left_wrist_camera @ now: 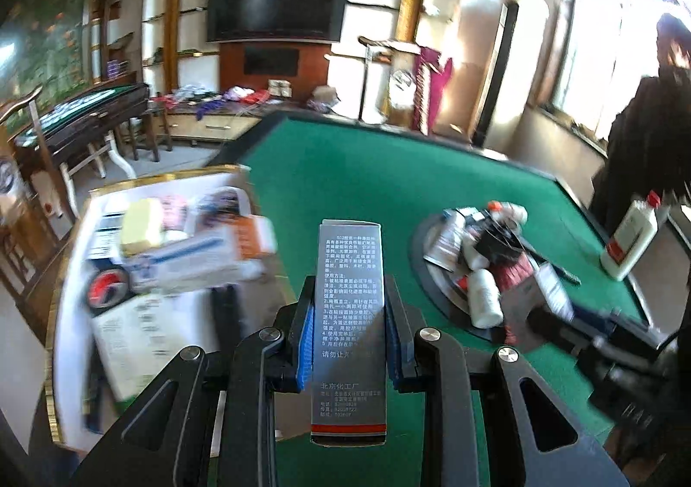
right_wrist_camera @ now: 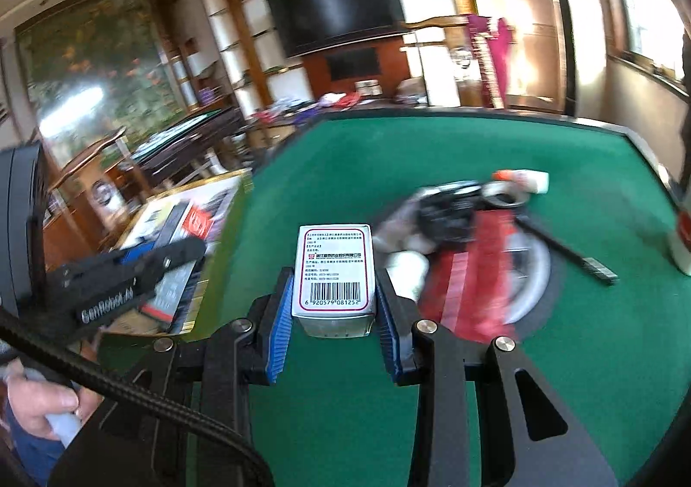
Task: Organize objects
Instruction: 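Carry both medicine boxes toward the white tray, then lower both boxes into the tray and open both grippers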
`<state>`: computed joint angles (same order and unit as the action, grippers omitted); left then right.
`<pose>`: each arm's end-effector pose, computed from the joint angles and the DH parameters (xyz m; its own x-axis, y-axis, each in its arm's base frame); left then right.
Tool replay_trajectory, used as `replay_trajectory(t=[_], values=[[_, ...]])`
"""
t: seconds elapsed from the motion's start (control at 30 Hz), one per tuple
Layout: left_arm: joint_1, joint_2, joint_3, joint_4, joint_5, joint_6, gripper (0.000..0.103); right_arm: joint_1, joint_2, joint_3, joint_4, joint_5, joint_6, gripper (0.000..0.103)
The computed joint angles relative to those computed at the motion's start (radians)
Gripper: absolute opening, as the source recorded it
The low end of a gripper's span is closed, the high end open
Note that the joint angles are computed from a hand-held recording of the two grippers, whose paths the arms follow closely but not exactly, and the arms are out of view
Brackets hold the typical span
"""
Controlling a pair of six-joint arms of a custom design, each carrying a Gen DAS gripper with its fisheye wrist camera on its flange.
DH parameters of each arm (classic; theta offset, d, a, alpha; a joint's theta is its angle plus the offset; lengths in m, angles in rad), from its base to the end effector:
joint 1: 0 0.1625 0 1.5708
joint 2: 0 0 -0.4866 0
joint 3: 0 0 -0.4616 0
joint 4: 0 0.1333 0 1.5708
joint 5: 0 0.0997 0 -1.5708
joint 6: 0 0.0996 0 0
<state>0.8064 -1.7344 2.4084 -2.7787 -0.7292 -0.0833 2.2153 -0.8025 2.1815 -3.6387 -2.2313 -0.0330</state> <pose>-0.1277 -0.4331 0.3481 -0.7906 0.1349 -0.5974 0.5318 0.6348 -0.5605 0.3900 -0.3988 0.0619 -0.8498 -0.1829 0.4943 -0.4921 0.6114 -0.6197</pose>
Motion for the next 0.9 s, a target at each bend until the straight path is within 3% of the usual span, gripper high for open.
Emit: replay_trajectory(t=[0.13,0.47,0.6,0.7,0.8,0.9], values=[[0.032,-0.068,-0.006,0.003,0.016,0.006,0.023,0.023,0.058,-0.053,0.043,0.046,0.007,0.033],[0.217,-0.119,-0.029,-0.028,0.051,0.007,0.023,0.037,0.181,-0.205,0.190,0.139,0.001,0.033],[0.267,-0.103,-0.038,-0.039,0.033,0.006,0.023,0.028,0.213,-0.245,0.250,0.156,0.011,0.033],[0.292,-0.091,-0.041,-0.052,0.016,0.010,0.023,0.032,0.241,-0.271,0.268,0.111,0.010,0.034],[0.302,-0.084,-0.044,-0.058,0.020,0.007,0.024,0.023,0.245,-0.281,0.288,0.112,0.021,0.034],[0.305,-0.085,-0.048,-0.027,0.027,-0.008,0.041,0.035,0.249,-0.289,0.295,0.084,0.003,0.046]])
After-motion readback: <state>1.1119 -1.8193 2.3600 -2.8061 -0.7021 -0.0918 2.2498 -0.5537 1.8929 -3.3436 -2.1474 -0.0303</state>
